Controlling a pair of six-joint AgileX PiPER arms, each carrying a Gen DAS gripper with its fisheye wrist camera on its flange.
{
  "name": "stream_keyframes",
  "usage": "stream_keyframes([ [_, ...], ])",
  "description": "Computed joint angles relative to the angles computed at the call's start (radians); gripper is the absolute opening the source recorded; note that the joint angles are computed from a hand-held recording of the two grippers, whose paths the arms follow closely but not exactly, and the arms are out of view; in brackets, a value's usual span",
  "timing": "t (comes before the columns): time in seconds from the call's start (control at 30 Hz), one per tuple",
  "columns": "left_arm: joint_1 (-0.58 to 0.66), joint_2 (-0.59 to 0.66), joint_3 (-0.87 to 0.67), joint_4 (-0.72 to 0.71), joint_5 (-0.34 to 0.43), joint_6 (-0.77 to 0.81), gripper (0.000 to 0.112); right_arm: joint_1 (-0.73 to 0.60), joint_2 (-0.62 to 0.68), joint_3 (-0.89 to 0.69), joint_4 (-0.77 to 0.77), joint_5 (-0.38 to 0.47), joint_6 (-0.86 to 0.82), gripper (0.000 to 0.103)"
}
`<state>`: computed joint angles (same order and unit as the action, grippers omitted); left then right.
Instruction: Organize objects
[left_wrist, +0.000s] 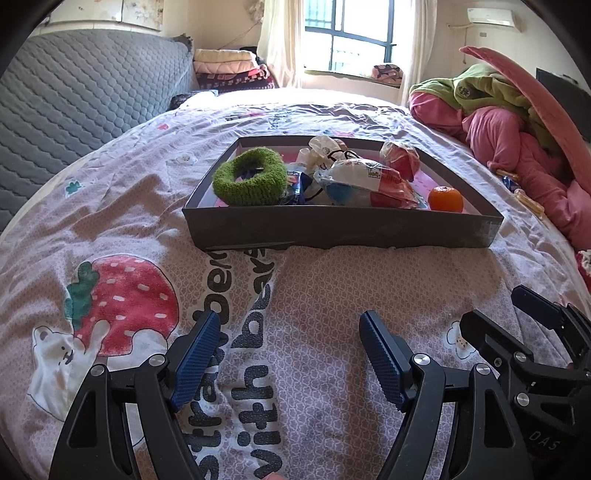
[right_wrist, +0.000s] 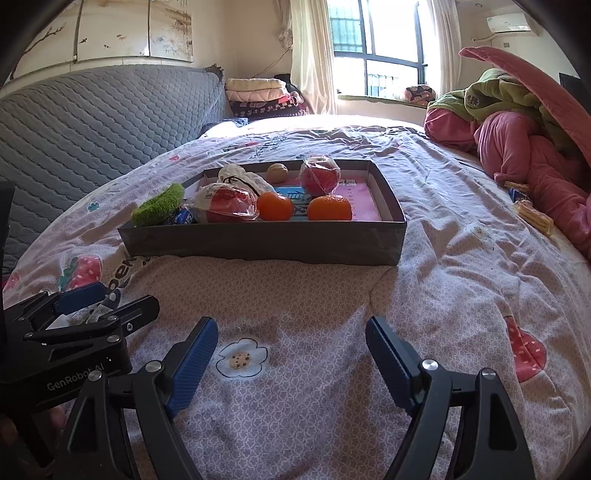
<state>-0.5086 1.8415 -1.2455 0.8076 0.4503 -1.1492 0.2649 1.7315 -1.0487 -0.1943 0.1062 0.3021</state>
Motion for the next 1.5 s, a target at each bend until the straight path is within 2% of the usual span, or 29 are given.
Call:
stream_keyframes([
  [0.03,0.001,0.000,0.001,0.000,-0.002,-0.002,0.079,-0.002,0.000,0.000,0.025,-0.002,-0.027,0.082],
  [0.1,0.000,0.004,0.000,0.012,-0.001,-0.013,0.079,-0.001,-0.003,0.001,-0.036,-0.004,0.031,0.082],
  [0.23,0.004,0.006,0.002,0.013,-0.002,-0.021,0.079,0.002,-0.001,0.001,-0.055,-0.004,0.049,0.082],
  [0.3,0.006,0.005,0.005,0.019,-0.005,-0.027,0.079,0.003,0.003,-0.002,-0.031,0.000,0.025,0.082],
  [0.43,0.011,0.004,0.007,0.011,-0.015,-0.018,0.079,0.007,0.005,0.001,-0.121,-0.001,0.113,0.082],
  [0.57,0.012,0.009,0.002,-0.001,-0.012,-0.005,0.079,0.002,0.009,-0.005,-0.008,0.014,0.001,0.082],
  [0.73,0.013,0.013,-0.001,-0.008,-0.009,0.001,0.079,0.010,0.020,-0.011,-0.115,0.021,0.106,0.082],
  [1.13,0.014,0.029,-0.004,0.028,-0.018,-0.031,0.079,0.013,0.029,-0.018,-0.183,0.030,0.170,0.082],
  [1.5,0.018,0.034,0.002,0.053,-0.035,-0.062,0.079,0.022,0.036,-0.018,-0.323,0.031,0.307,0.082],
])
